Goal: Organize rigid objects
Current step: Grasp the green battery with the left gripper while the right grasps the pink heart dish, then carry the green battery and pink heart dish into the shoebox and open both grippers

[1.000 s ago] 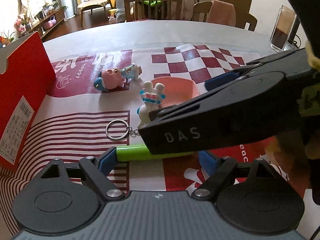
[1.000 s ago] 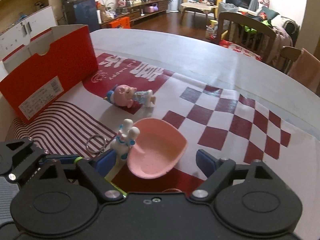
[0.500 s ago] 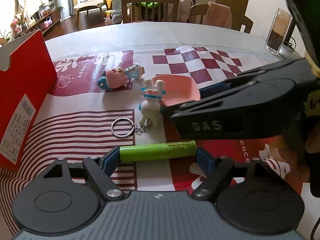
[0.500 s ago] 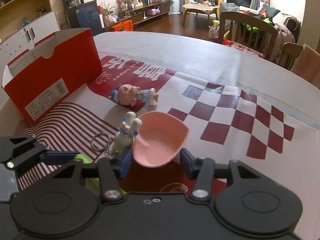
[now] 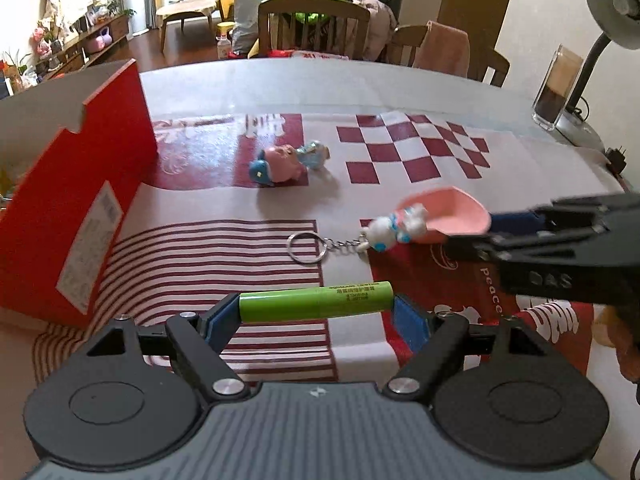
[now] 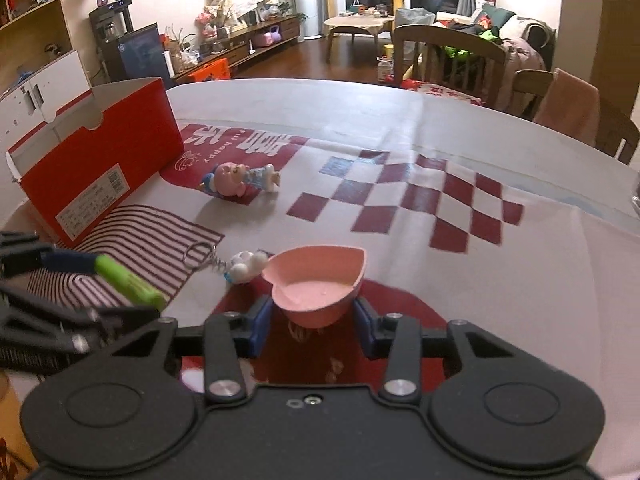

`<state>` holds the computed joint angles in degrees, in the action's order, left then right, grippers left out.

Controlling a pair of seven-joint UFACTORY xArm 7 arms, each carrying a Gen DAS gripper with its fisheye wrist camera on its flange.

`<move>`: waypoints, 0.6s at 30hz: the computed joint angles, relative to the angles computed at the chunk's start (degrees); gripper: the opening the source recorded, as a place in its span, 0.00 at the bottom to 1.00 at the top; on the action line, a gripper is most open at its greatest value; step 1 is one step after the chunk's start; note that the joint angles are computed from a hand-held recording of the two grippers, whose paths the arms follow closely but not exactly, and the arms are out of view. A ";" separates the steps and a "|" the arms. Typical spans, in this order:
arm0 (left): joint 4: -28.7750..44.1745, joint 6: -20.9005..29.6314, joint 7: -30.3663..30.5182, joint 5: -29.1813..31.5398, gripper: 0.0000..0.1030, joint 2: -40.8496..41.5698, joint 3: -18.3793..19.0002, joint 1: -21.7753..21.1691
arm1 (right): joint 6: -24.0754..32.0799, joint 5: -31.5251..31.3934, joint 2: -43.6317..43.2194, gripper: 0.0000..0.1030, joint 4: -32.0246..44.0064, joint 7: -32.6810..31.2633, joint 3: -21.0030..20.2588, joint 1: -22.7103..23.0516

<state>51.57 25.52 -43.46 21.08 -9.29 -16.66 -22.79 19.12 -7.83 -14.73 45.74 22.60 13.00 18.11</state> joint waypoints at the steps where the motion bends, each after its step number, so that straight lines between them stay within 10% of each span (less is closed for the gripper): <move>1: -0.35 0.16 0.40 -0.49 0.79 -0.69 0.19 -0.14 | 0.18 0.02 -1.12 0.40 -0.88 0.34 0.09 0.02; 18: -3.22 -0.50 3.79 -6.01 0.79 -7.52 -0.28 1.66 | 2.59 0.64 -9.79 0.40 -6.43 5.11 2.46 0.07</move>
